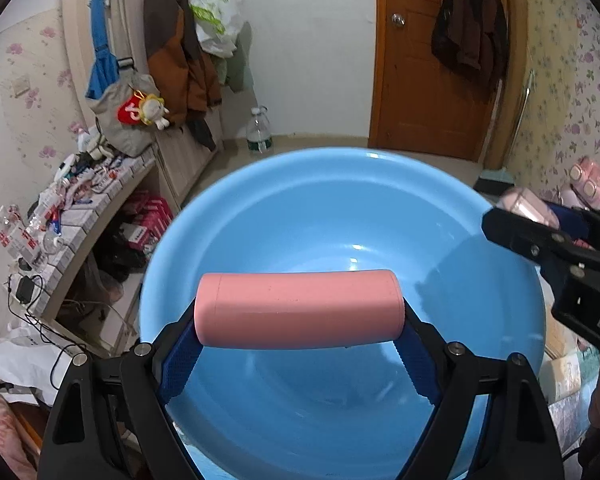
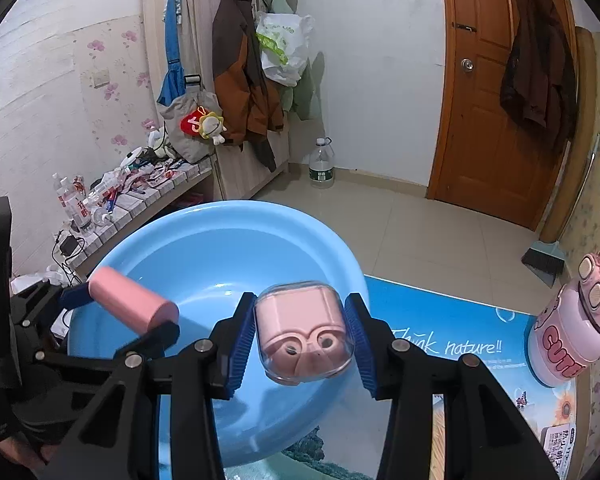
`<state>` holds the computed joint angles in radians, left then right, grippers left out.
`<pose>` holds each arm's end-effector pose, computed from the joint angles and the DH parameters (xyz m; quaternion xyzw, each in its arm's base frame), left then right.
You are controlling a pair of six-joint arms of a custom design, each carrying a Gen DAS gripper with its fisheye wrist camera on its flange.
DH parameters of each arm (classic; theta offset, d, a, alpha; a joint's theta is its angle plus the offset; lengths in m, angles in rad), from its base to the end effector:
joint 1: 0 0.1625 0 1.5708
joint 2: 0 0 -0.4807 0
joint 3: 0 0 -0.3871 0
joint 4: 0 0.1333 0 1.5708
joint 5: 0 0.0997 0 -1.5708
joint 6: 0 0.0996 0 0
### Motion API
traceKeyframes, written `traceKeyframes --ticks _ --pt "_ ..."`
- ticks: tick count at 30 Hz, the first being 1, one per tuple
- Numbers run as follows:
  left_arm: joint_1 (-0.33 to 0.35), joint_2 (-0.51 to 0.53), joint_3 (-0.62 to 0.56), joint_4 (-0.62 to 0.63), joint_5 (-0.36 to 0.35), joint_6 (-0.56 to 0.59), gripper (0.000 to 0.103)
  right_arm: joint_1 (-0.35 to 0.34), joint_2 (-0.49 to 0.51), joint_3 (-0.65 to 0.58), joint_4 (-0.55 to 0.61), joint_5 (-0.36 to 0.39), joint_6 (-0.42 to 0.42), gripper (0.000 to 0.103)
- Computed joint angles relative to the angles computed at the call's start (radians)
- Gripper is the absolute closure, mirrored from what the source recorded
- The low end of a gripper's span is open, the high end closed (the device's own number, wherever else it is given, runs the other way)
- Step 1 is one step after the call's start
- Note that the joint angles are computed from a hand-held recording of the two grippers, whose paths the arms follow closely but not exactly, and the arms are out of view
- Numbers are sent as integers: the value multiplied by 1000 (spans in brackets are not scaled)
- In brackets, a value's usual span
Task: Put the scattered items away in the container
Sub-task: 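Carry the pink cylinder and earbud case over the blue basin with both tools, then open the left tool to drop the pink cylinder into the basin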
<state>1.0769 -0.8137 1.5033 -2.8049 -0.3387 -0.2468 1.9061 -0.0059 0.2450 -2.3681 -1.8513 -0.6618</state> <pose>-0.1466 -0.7516 0.2889 -0.0573 0.7993 -0.4060 0.4394 0.4263 -0.9020 0.0453 0.4213 -0.8544 0.2473 0.1769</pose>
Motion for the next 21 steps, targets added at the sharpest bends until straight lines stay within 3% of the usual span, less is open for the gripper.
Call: traceKeyframes --ticks 7,11,21 --pt "15 -13 -34 177 -40 -107 17 1 20 -35 18 4 -1 57" --pt "18 -12 -43 218 -51 -128 17 1 30 -55 30 -1 0 57" --pt "19 -6 -53 270 -54 -143 17 0 -14 42 -16 -1 0 57"
